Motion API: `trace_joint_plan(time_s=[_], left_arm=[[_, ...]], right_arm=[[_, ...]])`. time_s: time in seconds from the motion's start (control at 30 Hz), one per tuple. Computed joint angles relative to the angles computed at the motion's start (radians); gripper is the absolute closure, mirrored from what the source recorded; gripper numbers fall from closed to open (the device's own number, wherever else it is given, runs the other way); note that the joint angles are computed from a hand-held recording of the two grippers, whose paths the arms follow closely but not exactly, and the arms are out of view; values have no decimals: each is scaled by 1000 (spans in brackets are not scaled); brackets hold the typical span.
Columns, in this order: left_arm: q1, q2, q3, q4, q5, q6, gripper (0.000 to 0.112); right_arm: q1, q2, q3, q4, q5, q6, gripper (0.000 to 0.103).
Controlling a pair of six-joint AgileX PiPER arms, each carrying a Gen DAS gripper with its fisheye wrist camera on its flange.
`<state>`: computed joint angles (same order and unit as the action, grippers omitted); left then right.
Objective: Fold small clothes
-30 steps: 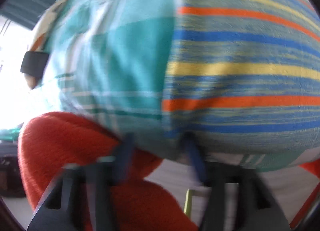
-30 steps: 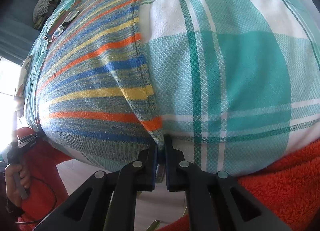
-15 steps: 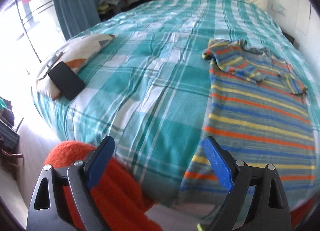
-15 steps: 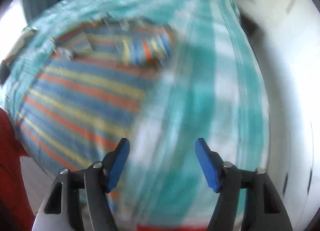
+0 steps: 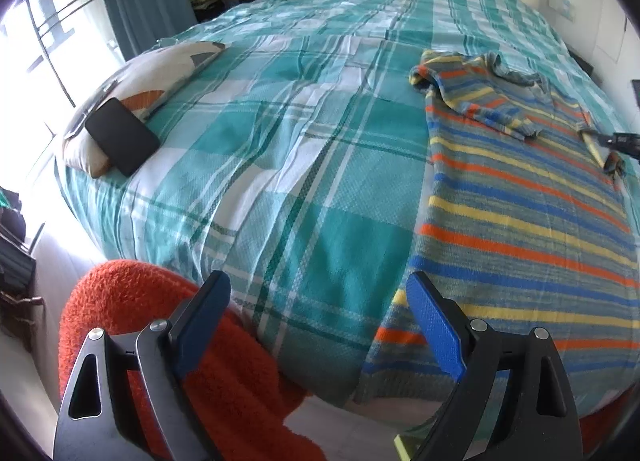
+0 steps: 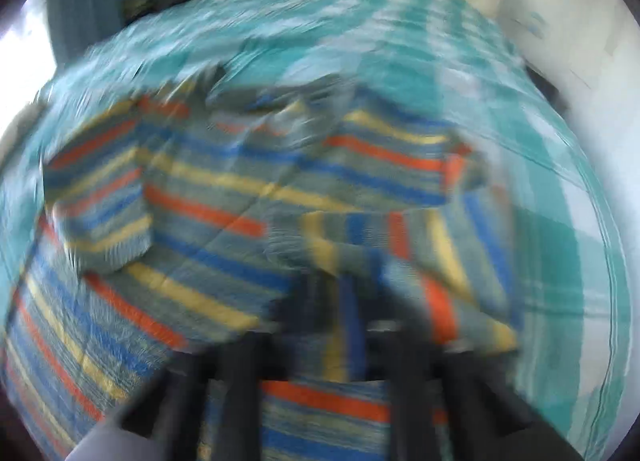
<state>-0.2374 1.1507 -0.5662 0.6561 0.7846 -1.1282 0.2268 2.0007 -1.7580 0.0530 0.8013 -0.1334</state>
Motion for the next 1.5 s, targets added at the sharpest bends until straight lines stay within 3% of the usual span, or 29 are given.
trace_joint_plan(time_s=[0.13,0.3,0.5,0.63,0.67,0.7,0.77,0.83,0.87,0.9,0.93,1.13,1.27,1.37,1.43,1.5], left_arm=[[-22,9,-3,12,1,-19,21],[-67,39,-13,28,18,-44,21],[-118,59,-17,54,53,-73,21],[-121,61,-15,54,61,-74,21],[-116,63,-17,50,57,-69,21],[-110,67,-18,47,54,-65,21],[-104,74,-20,41,48,-59,21],[-109,81,-22,42,48,-58,21],[-114,84,-23,45,51,-60,21],[-119,85,-22,48,54,-62,21],[-123,83,-20,51,58,-65,21],[-92,68,-13,36,45,-51,21],[-75,81,-14,19,35,-29,21],[-83,77,-8,18,38,-24,21],[-83,74,-9,17,40,-15,21],[-92,61,-21,5,61,7,21]], right_arm=[[-272,-83,11,194,37,-110,102],[-564,-20,-94,280,156,-140,102],[-783,55,-38,530,228,-182,102],[-840,92,-10,702,260,-244,99],[-836,109,-20,728,271,-241,94],[-847,119,-18,770,291,-254,75],[-849,137,-14,837,309,-271,57],[-811,140,-31,798,293,-228,57],[-796,148,-58,757,300,-202,64],[-772,148,-86,677,299,-170,97],[-749,163,-127,620,301,-142,100],[-626,15,-42,187,86,-40,101],[-579,58,-52,10,91,29,101],[-560,55,-12,-36,40,50,101],[-585,50,-5,33,31,25,98],[-632,43,-3,160,57,-63,77]])
